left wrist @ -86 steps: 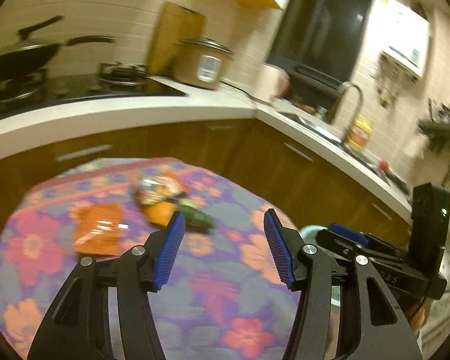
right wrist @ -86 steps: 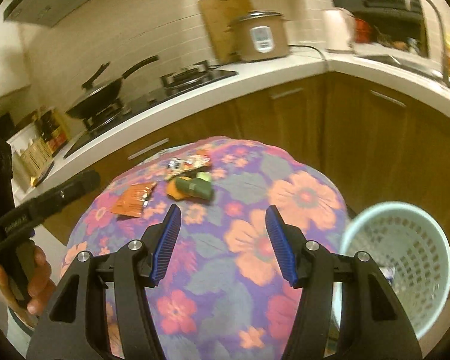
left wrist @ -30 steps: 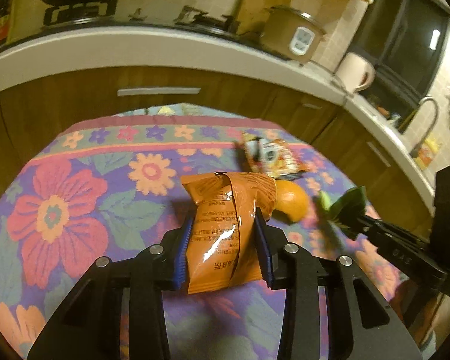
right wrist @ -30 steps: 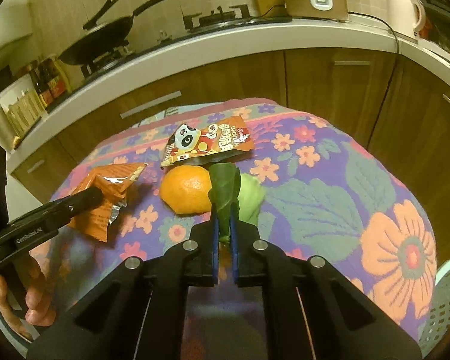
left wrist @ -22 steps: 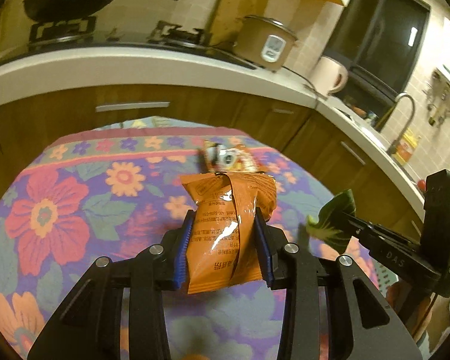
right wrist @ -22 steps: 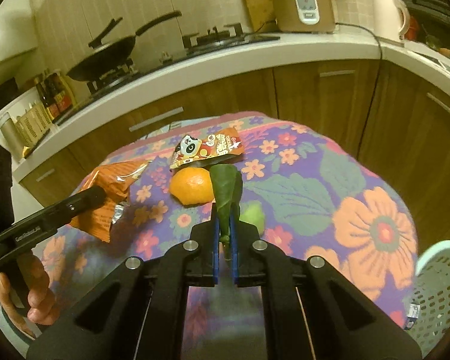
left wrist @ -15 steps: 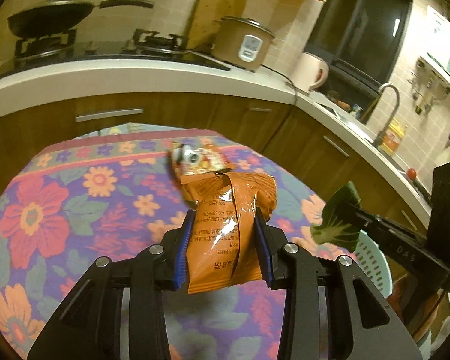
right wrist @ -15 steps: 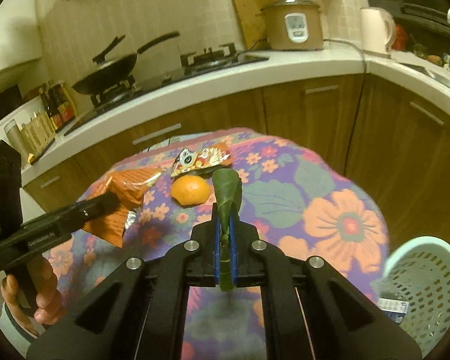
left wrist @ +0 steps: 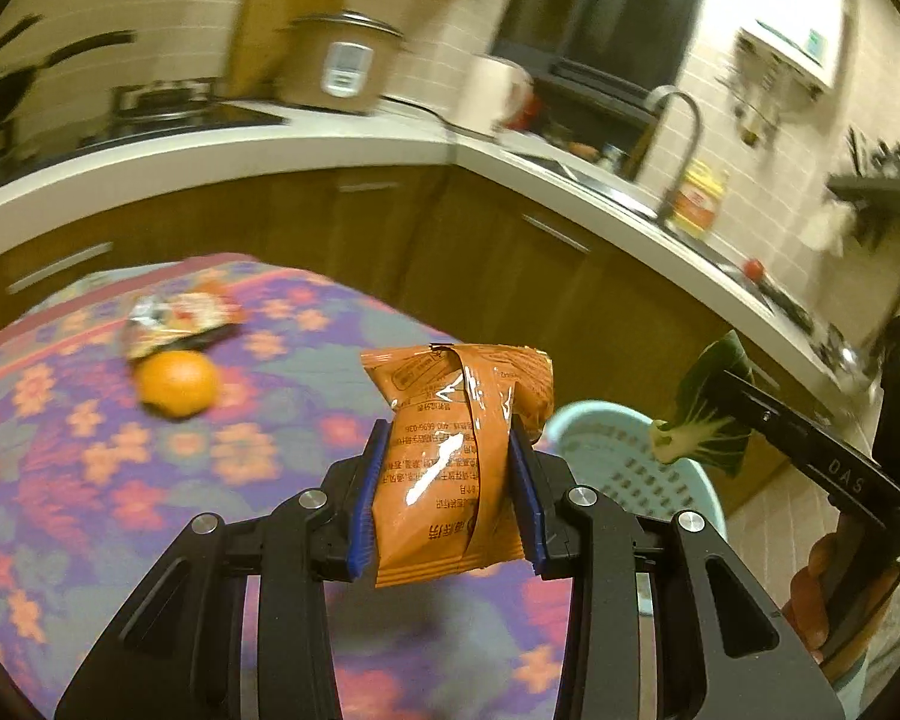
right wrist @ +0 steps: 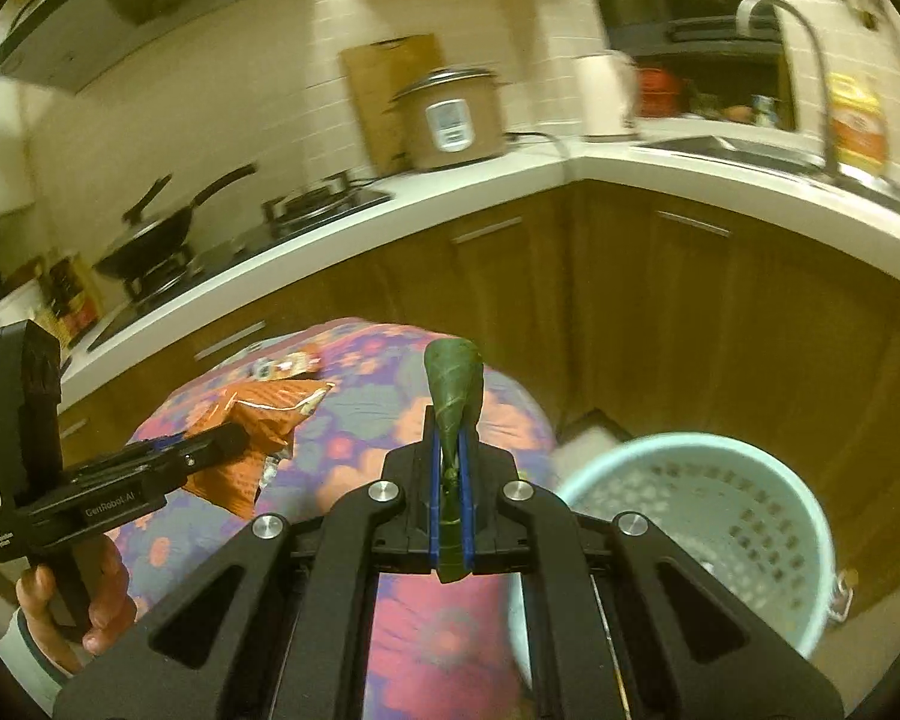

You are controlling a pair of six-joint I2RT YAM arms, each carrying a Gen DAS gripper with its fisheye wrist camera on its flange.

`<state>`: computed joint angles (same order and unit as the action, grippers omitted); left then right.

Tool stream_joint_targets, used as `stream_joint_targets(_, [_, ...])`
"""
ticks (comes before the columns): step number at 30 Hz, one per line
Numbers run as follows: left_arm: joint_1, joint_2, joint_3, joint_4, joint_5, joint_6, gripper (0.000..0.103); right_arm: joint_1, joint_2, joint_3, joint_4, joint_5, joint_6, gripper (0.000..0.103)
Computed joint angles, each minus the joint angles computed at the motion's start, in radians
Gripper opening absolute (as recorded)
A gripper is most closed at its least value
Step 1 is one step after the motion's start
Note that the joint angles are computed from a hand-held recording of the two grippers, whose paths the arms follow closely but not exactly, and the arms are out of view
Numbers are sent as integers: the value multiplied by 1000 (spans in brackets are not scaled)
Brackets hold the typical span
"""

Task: Collect trash
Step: 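Carry the snack bag and cucumber over the blue basket and release both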

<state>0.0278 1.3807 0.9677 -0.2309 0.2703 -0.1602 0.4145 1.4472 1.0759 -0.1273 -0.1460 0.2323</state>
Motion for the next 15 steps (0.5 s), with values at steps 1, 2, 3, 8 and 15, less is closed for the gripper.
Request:
stream_joint_targets(1, [-23,14,10,3,-7,-2,35,-25,-13,-18,0,-11,2,3])
stream_joint_targets(2, [-72,40,30,5,-26,-10,35,-52,-22,-34,-1,-25,4,3])
stream_joint_targets(3, [-102,62,47,6,-36,-15,35,-86,-32,-53,-3,-45,8,3])
stream_joint_targets(8, [-241,190,136,7,-83,-39,35,-208,-43,-115,-6,-107,21,3])
stream_joint_targets(15, [-314,337,219,7,-77,-63,36,-317,7,-141,-8,-174,32,3])
